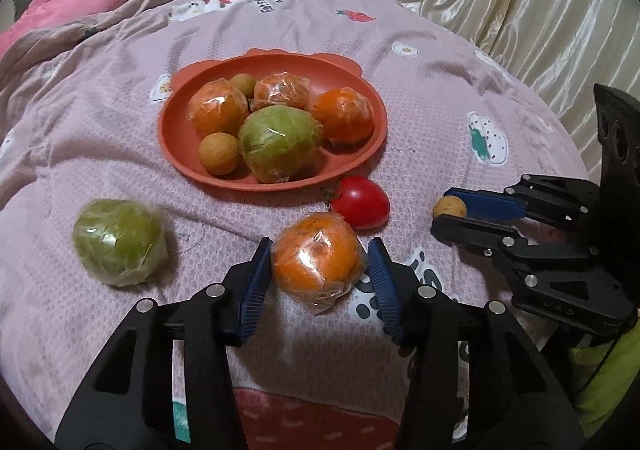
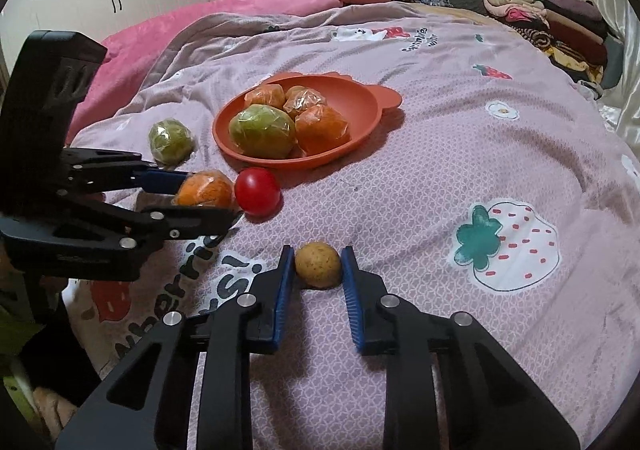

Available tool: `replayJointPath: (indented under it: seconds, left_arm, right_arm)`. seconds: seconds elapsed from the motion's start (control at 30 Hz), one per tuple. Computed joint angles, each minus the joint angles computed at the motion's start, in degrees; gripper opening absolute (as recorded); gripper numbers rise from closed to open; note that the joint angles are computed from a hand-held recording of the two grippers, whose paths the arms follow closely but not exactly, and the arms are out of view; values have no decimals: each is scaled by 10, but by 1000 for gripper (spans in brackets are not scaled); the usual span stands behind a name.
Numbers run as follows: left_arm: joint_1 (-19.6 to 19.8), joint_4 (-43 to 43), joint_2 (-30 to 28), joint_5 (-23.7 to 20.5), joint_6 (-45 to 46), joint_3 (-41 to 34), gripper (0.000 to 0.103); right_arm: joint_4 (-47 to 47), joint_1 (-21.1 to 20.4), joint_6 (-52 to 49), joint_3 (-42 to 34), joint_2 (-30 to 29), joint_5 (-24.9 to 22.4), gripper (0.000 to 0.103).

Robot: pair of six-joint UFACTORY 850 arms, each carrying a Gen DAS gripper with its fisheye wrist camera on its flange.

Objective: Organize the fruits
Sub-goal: 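Carry the wrapped orange and brown fruit over the orange plate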

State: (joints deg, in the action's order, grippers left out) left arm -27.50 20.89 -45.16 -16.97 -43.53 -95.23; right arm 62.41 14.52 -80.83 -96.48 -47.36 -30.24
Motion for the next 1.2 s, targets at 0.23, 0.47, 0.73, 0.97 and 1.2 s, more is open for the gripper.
replayJointPath:
  seconds: [0.23, 0.47, 0.73, 0.97, 1.2]
  left_arm:
    - [6, -47, 20, 24, 41, 23, 37]
    - [13, 23, 54, 43, -27, 48, 36]
    - [29, 76, 57, 28, -76, 31, 36]
    - [43, 45, 37, 10, -44, 0, 36]
    - [50, 1, 7, -6, 9, -46, 36]
  right_arm:
    - [18, -3, -12, 1, 4, -9, 23]
    - [38, -5, -29, 0, 11, -18, 23]
    - [39, -2, -27, -30, 5, -23, 23]
    - [16, 2, 2, -84, -19, -28, 23]
    - [-8, 4, 33, -133, -46, -33, 23]
